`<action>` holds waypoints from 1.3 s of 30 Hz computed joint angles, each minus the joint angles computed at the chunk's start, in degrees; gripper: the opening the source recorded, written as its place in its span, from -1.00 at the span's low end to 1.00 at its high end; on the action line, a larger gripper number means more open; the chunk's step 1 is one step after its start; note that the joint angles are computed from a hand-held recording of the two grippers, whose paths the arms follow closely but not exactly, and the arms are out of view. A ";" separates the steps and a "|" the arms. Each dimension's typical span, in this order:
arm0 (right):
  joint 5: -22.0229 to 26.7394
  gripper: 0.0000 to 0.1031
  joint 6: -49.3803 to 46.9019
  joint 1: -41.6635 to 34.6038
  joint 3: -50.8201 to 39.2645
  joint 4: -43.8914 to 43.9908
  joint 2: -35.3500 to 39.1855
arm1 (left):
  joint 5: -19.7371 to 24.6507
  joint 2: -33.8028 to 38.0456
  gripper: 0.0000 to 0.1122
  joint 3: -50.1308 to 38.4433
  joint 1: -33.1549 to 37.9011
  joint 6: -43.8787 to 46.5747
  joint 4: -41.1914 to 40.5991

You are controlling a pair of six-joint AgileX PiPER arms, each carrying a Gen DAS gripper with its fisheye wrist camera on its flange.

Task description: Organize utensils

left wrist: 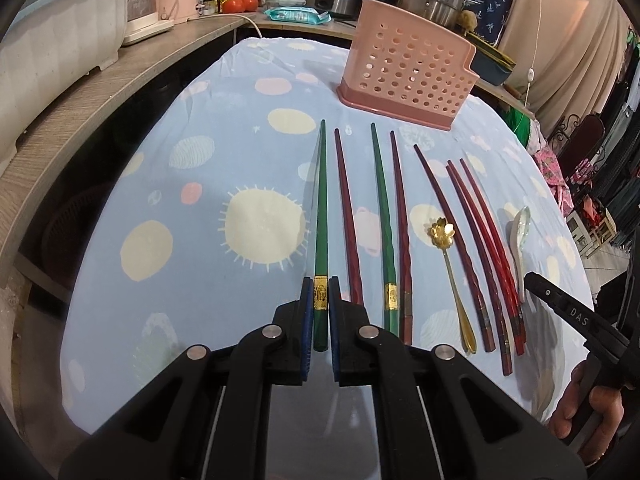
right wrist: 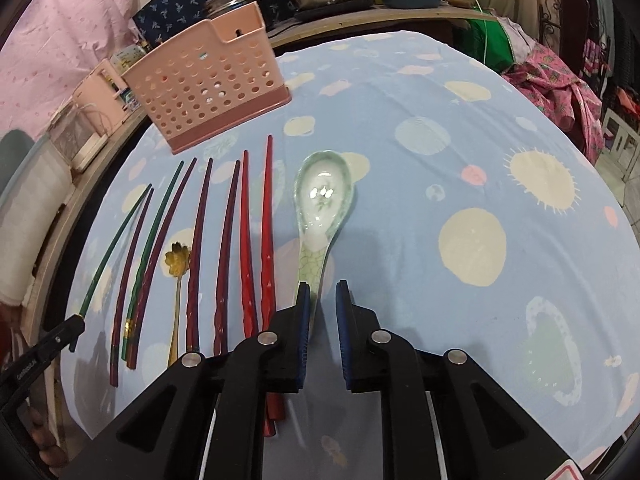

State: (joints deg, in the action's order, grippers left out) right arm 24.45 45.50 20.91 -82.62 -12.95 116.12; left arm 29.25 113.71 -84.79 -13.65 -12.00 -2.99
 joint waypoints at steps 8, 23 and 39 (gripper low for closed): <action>-2.47 -0.72 0.83 -0.44 1.99 1.36 -1.43 | 0.08 0.07 -0.87 0.62 -0.37 -0.40 0.29; -3.84 -0.72 -2.60 0.21 0.84 4.18 0.81 | 0.50 0.53 -0.87 0.31 -0.62 -1.19 1.01; -1.84 -0.91 15.72 2.27 3.50 -17.64 -4.46 | -1.12 -1.75 -0.87 2.26 0.75 1.38 -2.04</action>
